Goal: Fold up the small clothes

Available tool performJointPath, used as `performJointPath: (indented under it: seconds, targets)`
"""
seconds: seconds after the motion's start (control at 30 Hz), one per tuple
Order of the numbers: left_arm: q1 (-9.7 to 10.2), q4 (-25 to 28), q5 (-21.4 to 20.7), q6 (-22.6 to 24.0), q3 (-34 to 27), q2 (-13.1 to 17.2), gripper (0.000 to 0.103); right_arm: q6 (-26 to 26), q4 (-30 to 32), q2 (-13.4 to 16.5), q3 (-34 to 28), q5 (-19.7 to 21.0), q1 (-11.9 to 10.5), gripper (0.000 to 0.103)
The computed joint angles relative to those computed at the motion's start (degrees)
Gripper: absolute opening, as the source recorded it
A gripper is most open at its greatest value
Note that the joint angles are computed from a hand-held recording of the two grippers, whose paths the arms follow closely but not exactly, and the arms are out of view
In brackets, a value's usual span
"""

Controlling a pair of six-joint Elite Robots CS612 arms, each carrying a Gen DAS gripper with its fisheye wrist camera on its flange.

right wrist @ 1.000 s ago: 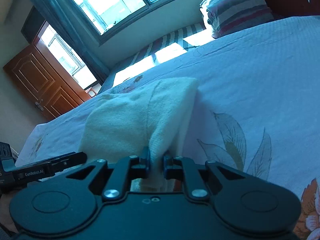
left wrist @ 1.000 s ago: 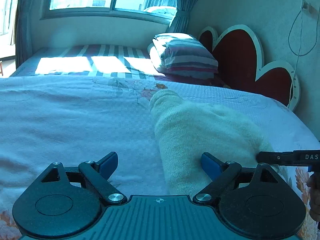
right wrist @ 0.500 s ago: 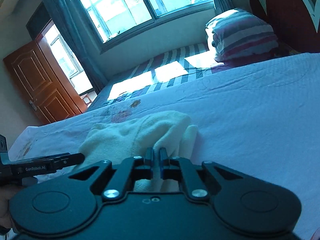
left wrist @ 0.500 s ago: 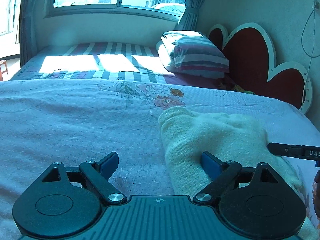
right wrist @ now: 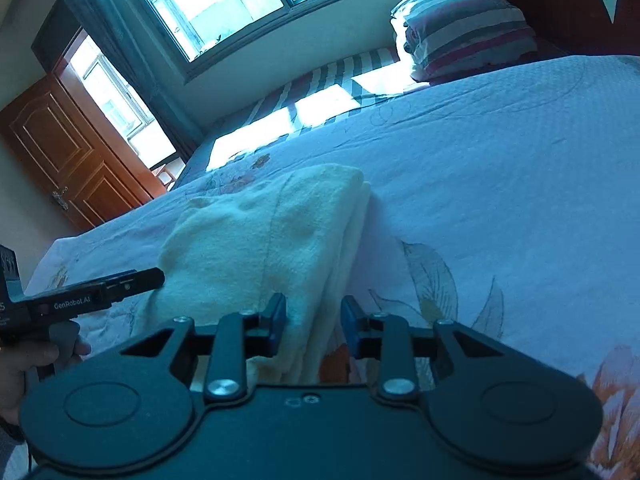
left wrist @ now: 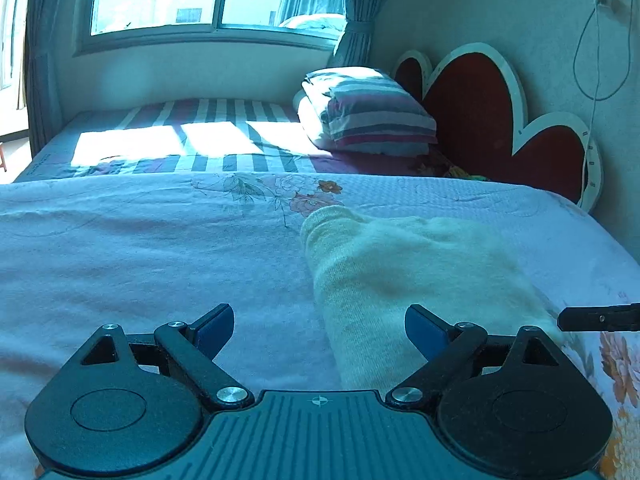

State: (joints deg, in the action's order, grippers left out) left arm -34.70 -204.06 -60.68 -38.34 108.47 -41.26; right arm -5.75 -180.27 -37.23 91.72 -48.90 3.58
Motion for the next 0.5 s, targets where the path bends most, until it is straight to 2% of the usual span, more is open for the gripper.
performJointPath:
  seconds: [0.1, 0.13, 0.2, 0.27, 0.37, 0.5]
  targets:
    - [-1.81, -3.41, -0.04, -5.82, 4.65, -0.86, 0.092, -0.46, -0.69, -2.70, 5.49, 4.17, -1.79, 0.033]
    - [-2.38, -2.94, 0.21, -7.70, 5.77, -1.18, 0.092, -0.59, 0.57, -3.59, 7.43, 5.55, -2.41, 0.031]
    - [-3.41, -3.77, 1.03, -9.84, 7.60, -1.39, 0.092, -0.66, 3.12, -4.87, 10.42, 6.69, -3.22, 0.028]
    - [-3.96, -4.46, 0.51, -12.37, 8.77, -1.51, 0.092, 0.56, 2.68, -5.47, 12.66, 7.52, -3.72, 0.025]
    - [-4.75, -5.33, -0.63, -14.10, 9.65, -1.19, 0.092, 4.38, 1.25, -4.91, 13.55, 10.64, -4.18, 0.025]
    - [-5.12, -4.16, -1.95, -15.51, 9.25, -0.74, 0.092, 9.55, -0.03, -3.04, 11.74, 12.12, -3.66, 0.025]
